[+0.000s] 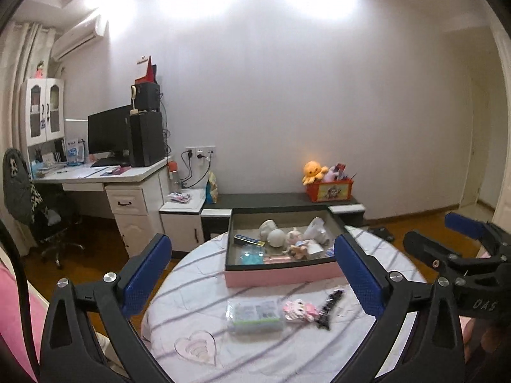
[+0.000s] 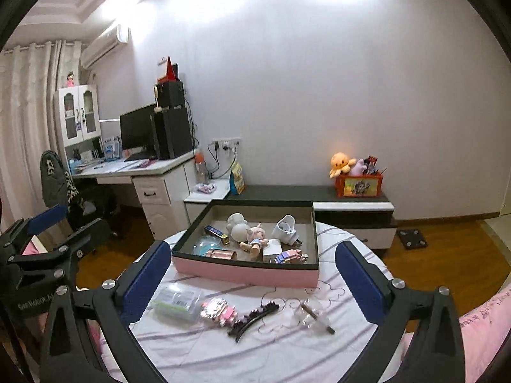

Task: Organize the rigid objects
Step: 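Withdraw both tools from the box back over the bed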

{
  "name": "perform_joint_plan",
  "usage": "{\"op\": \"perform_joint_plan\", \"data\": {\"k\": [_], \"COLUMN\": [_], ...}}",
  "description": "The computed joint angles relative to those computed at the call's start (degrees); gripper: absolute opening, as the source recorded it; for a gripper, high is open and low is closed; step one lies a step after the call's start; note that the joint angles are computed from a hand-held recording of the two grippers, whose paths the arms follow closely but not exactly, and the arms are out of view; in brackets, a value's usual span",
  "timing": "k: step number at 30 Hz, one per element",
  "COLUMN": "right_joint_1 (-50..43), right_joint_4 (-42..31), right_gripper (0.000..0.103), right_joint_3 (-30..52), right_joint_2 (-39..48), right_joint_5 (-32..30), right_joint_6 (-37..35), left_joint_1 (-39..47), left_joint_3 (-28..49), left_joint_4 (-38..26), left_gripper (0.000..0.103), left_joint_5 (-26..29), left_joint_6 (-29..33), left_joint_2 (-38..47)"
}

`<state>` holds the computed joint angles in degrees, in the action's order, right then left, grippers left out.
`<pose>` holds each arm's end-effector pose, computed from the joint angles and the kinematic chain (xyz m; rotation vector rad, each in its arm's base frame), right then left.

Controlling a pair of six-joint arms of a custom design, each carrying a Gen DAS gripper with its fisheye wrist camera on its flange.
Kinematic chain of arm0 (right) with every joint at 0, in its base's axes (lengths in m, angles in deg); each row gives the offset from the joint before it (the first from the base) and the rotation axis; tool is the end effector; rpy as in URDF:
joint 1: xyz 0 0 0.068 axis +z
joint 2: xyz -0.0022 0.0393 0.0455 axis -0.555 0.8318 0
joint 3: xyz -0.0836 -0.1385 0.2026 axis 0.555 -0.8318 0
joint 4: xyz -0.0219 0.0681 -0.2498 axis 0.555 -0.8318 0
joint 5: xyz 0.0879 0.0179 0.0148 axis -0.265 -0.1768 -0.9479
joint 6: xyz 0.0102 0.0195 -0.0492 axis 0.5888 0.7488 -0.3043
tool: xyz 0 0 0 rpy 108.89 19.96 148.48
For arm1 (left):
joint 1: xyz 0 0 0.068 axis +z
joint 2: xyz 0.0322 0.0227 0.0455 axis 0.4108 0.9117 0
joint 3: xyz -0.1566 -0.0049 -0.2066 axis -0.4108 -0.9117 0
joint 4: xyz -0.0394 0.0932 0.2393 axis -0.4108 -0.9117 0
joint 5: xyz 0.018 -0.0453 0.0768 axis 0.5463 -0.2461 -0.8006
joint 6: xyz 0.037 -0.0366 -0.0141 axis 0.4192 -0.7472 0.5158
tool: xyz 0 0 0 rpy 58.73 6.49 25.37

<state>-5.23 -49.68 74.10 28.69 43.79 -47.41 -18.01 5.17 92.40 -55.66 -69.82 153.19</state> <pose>0.2519 0.1186 0.1590 0.0881 1.9239 0.0612 0.2638 -0.2194 0.1634 0.2594 1.8536 -0.1931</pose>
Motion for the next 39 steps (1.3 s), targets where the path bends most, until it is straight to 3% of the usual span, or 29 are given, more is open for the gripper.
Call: {"op": "perform_joint_plan", "data": {"k": [8, 17, 28, 39], "right_joint_1": [11.4, 21.6, 24.1, 23.7], "right_joint_4": [-3.3, -6.6, -6.6, -7.6], "right_gripper": [0.103, 0.103, 0.103, 0.103], "right_joint_3": [-7.0, -10.2, -10.9, -10.8], "right_joint_2": [-12.4, -21.2, -23.8, -23.9], "right_joint_5": [12.9, 24.8, 27.7, 27.2], "right_joint_6": [0.4, 0.3, -0.9, -0.1], "left_joint_1": [-6.3, -12.6, -14.0, -13.5], "left_joint_3": [-9.4, -14.3, -14.9, -13.9], "left_joint_4": [1.2, 4.2, 8.0, 7.7], "left_gripper": [0.103, 0.103, 0.103, 0.103], "left_joint_5": [-7.7, -16.3, -18.9, -18.3], "left_joint_6": [-1.2, 1.5, 3.4, 3.1], "left_joint_2": [-10.5, -17.3, -16.7, -15.0]}}
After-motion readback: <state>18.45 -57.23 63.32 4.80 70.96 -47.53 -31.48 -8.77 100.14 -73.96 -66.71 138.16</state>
